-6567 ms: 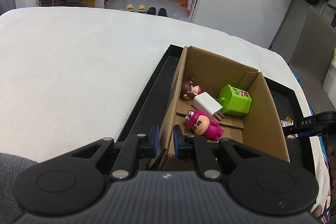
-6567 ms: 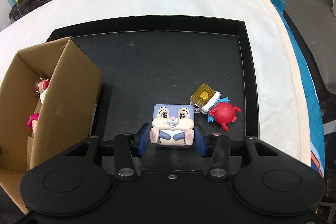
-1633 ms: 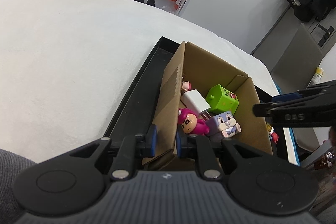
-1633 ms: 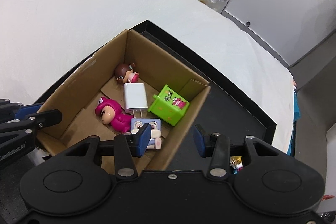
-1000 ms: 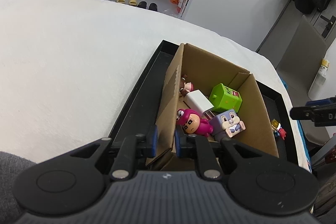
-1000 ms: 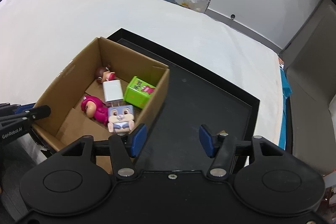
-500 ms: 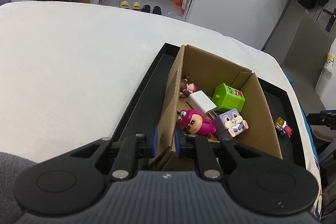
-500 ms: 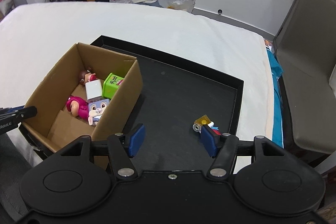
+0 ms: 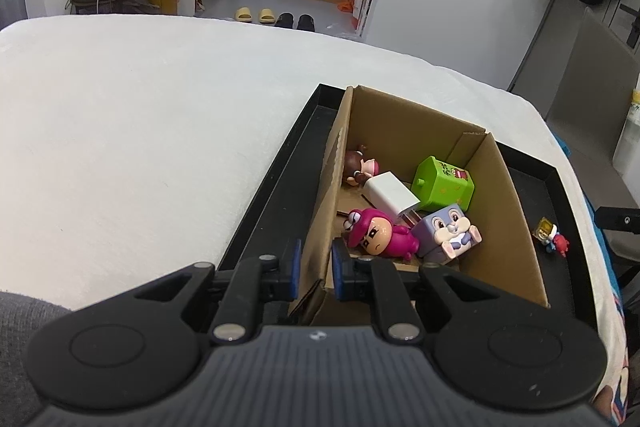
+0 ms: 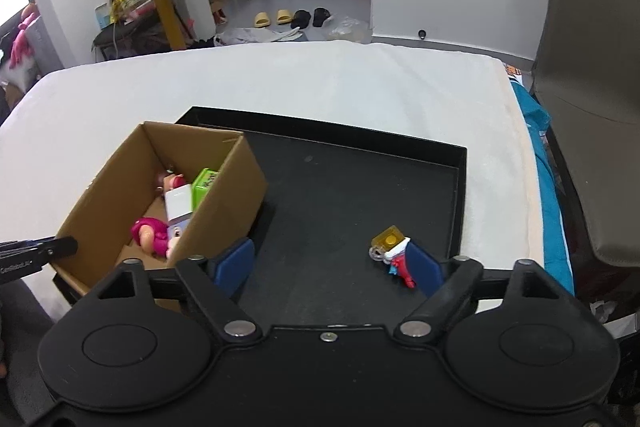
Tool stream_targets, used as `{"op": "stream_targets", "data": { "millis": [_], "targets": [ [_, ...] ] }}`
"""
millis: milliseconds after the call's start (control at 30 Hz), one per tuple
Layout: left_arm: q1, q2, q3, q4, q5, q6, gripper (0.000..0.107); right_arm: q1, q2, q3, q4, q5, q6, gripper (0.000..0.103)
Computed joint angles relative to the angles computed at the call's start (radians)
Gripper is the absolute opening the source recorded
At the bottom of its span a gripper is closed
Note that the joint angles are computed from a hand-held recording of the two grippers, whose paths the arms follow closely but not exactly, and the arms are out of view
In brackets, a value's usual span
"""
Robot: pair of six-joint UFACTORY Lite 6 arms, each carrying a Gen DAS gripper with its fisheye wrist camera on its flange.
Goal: Organize rigid objects
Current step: 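Move the right gripper over the red crab keychain and lower onto it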
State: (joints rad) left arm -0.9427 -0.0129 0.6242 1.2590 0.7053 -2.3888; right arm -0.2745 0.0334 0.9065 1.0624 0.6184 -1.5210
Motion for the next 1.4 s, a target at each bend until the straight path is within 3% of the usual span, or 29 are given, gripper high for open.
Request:
{"op": "stream_targets", "data": {
  "millis": [133, 267, 567, 700, 1200, 1400],
  "targets": [
    [0.004, -0.001, 0.004, -0.014, -0.002, 0.014, 0.015, -0.013, 0.055, 0.04, -0.001, -0.01, 0.038, 0.089],
    [-0.007, 0.027, 0.033, -0.04, 0.02, 0.049, 0.014, -0.036, 0.13, 0.109, 0.003, -0.016, 0.105, 0.099],
    [-0.001, 0.039, 0.038, -0.035, 0.018, 0.05, 0.013, -0.003, 0.258, 0.213, 0.008, -0.113, 0.122, 0.1],
    [0.004, 0.038, 0.034, -0.026, 0.01, 0.043, 0.013, 0.007, 0.35, 0.3, -0.031, -0.096, 0.146, 0.099],
    [0.024, 0.05, 0.035, -0.005, -0.015, 0.033, 0.013, 0.025, 0.554, 0.452, -0.041, -0.029, 0.006, 0.091],
    [0.027, 0.059, 0.043, -0.009, -0.014, 0.04, 0.013, 0.048, 0.556, 0.432, -0.098, -0.051, -0.004, 0.079]
  ]
}}
